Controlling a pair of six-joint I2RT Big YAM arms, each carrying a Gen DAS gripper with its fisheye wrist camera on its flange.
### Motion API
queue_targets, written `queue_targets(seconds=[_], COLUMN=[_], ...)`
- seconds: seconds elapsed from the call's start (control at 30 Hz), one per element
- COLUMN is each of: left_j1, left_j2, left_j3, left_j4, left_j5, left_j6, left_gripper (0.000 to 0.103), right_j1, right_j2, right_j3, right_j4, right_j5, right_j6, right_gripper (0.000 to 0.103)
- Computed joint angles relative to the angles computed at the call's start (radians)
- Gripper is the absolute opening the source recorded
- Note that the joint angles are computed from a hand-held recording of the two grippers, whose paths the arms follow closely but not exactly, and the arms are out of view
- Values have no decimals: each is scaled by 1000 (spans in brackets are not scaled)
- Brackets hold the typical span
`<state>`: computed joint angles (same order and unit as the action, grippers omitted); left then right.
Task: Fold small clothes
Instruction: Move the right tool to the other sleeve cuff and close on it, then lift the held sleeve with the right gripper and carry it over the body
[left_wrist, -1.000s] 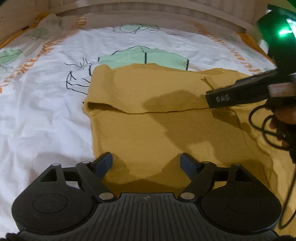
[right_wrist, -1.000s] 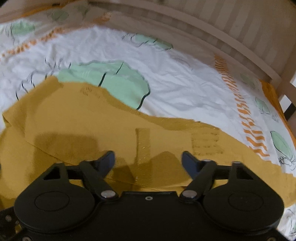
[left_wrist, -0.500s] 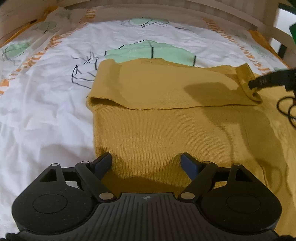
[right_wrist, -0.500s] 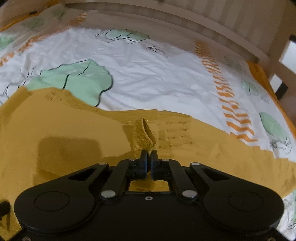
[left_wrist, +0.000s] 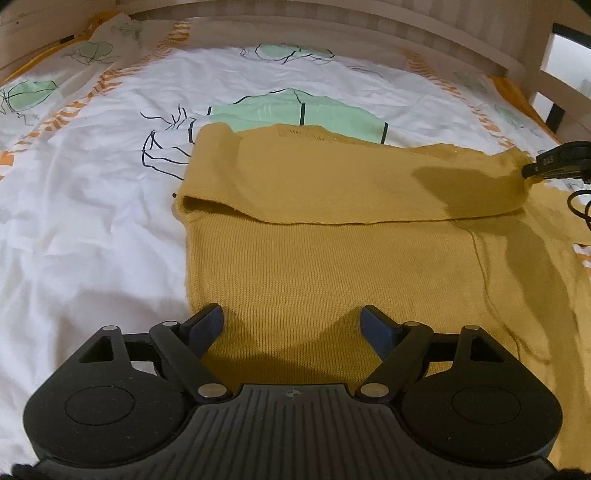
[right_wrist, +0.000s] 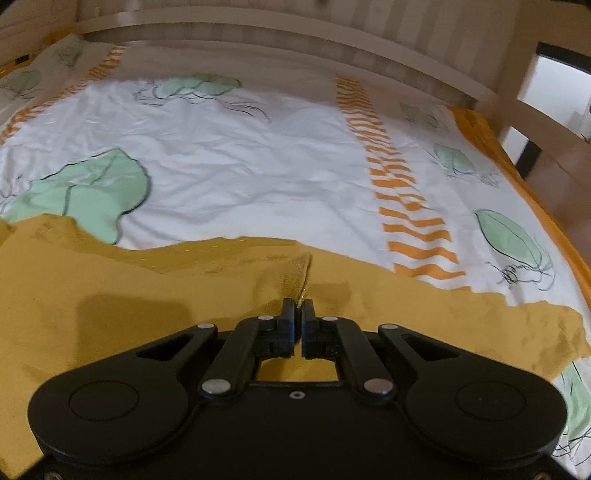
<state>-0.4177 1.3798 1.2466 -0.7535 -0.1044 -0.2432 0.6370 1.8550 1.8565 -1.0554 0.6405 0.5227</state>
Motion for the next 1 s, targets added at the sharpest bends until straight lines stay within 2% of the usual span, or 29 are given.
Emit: queue_targets(seconds=[0.1, 0.17, 0.23, 0.3, 0.4, 0.43, 0.47, 0.53, 0.57, 0.73, 0.93, 1.0], left_j1=[1, 1, 3, 2, -1, -1, -1, -2, -1, 11, 24, 22], left_j2=[1, 2, 2, 3, 4, 4, 3, 3, 4, 7, -14, -12], left_j3=[1, 3, 4, 5, 4, 2, 1, 1, 2, 14, -14, -17], left_j4=[-2, -7, -8, -10, -8, -5, -3, -2, -3, -13, 58, 75], left_j5=[1, 2, 5, 2, -4, -4, -4, -4, -2, 28, 90, 91], left_j6=[4, 9, 8, 10, 15, 18, 20, 18, 16, 14, -31, -44], left_gripper=[80, 80, 80, 80, 81, 81, 81, 81, 81, 80, 80, 80], right_j1=[-9, -14, -22, -34, -61, -70, -76, -92, -99, -141, -212, -242], right_j2=[-11, 3, 5, -6, -44, -68, -86, -145, -175, -307, -427, -458], right_j3=[-20, -7, -5, -24, -93, -136, -168, -264, -310, -470, -586, -615], right_j4=[16, -12, -36, -27, 48, 96, 125, 213, 256, 338, 325, 314], right_j5=[-22, 5, 16, 12, -102, -131, -144, -178, -192, -234, -212, -218], right_j6=[14, -11, 5, 26, 72, 106, 143, 218, 244, 310, 320, 305], right_gripper=[7, 7, 7, 7, 10, 21, 39, 64, 67, 70, 73, 73])
